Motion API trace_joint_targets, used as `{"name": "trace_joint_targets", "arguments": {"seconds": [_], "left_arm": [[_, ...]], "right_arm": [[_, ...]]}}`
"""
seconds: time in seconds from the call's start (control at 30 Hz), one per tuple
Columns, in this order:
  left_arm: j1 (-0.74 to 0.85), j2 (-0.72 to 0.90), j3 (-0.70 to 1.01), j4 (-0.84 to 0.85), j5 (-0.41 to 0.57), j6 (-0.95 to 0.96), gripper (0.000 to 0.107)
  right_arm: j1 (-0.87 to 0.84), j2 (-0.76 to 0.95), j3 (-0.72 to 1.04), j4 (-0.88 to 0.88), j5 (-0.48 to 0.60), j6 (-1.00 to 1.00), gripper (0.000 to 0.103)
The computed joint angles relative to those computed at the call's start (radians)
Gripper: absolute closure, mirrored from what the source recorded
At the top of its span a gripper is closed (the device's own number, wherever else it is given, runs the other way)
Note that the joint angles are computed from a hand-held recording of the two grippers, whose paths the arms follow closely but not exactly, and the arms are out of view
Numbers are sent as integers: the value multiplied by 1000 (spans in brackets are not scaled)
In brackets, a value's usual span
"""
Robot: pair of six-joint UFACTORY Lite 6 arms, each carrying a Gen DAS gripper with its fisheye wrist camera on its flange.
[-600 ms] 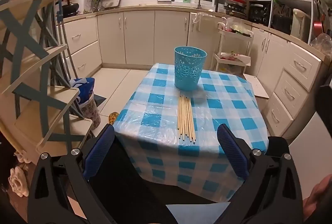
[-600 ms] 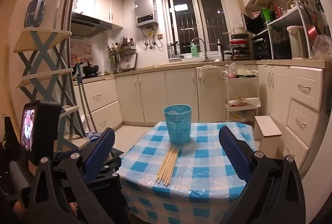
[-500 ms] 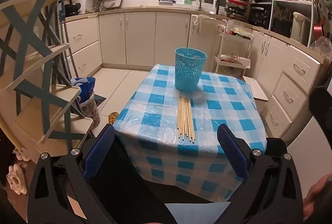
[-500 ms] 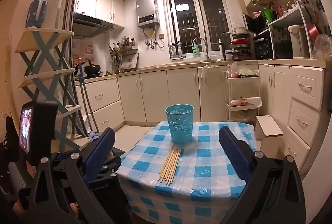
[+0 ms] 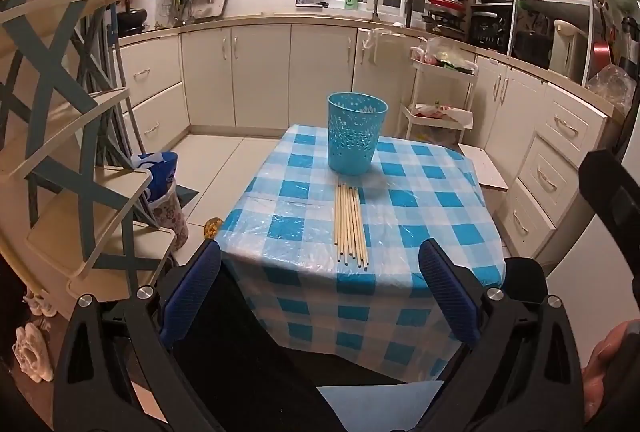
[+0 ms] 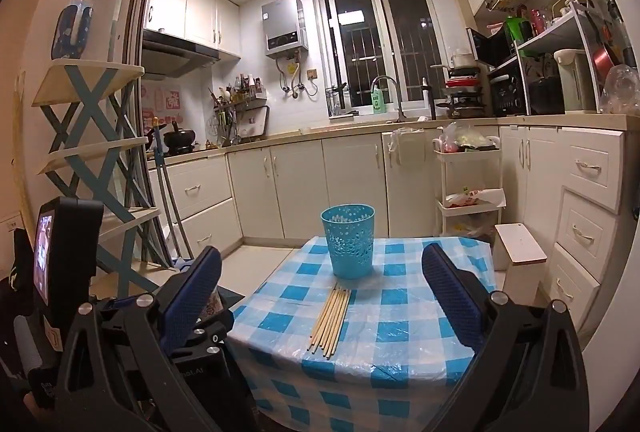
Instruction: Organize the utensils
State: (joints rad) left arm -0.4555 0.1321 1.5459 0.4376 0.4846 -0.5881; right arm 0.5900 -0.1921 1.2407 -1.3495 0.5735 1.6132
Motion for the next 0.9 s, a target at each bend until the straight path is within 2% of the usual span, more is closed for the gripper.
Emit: {"name": "trace_joint_targets", "arguments": {"seconds": [0.27,0.9], "left_arm": [[-10,-45,-33,138,-20,-135,12],[-3,-54,-36,142,-22,-146,12]], "right_arm": [[10,8,13,-1,11,-5,7],[28,7,17,4,24,-11,7]]}}
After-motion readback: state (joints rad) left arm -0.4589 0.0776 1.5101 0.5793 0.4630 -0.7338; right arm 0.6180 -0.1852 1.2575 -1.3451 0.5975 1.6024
